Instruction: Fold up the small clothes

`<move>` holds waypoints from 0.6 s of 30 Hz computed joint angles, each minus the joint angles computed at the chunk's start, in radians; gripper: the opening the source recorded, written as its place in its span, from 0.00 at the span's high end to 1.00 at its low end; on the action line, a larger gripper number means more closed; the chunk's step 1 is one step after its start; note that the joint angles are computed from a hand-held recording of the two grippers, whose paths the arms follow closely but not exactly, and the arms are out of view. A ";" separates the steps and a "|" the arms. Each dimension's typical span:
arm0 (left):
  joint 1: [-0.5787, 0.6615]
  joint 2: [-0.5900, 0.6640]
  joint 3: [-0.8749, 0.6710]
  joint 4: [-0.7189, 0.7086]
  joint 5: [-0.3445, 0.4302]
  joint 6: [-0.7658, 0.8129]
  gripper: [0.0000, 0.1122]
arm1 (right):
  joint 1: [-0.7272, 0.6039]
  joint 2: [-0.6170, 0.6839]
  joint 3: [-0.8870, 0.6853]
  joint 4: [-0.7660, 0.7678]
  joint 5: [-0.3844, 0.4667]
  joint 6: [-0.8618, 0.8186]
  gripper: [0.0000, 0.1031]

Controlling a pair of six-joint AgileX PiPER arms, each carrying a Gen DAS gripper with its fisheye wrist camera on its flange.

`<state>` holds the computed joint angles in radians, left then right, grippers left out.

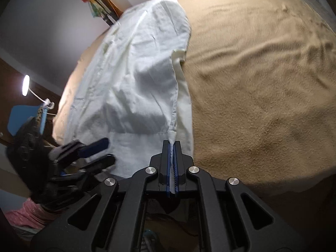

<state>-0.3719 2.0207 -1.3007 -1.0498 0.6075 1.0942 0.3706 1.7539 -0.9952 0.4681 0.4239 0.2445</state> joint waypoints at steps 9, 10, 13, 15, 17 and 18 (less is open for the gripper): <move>0.005 -0.129 0.121 -0.123 -0.058 0.153 0.75 | -0.050 -0.096 0.082 0.169 -0.051 -0.174 0.73; 0.003 -0.139 0.132 -0.140 -0.063 0.169 0.75 | -0.062 -0.123 0.107 0.209 -0.064 -0.202 0.69; 0.016 -0.157 0.154 -0.191 -0.035 0.176 0.74 | -0.066 -0.183 0.148 0.138 -0.094 -0.122 0.67; 0.025 -0.156 0.145 -0.202 -0.006 0.150 0.73 | -0.071 -0.201 0.165 0.143 -0.104 -0.124 0.67; 0.023 -0.119 0.075 -0.102 0.037 0.000 0.66 | -0.080 -0.193 0.167 0.178 -0.098 -0.163 0.67; 0.029 -0.088 0.031 -0.069 0.080 -0.080 0.65 | -0.075 -0.179 0.160 0.170 -0.095 -0.155 0.67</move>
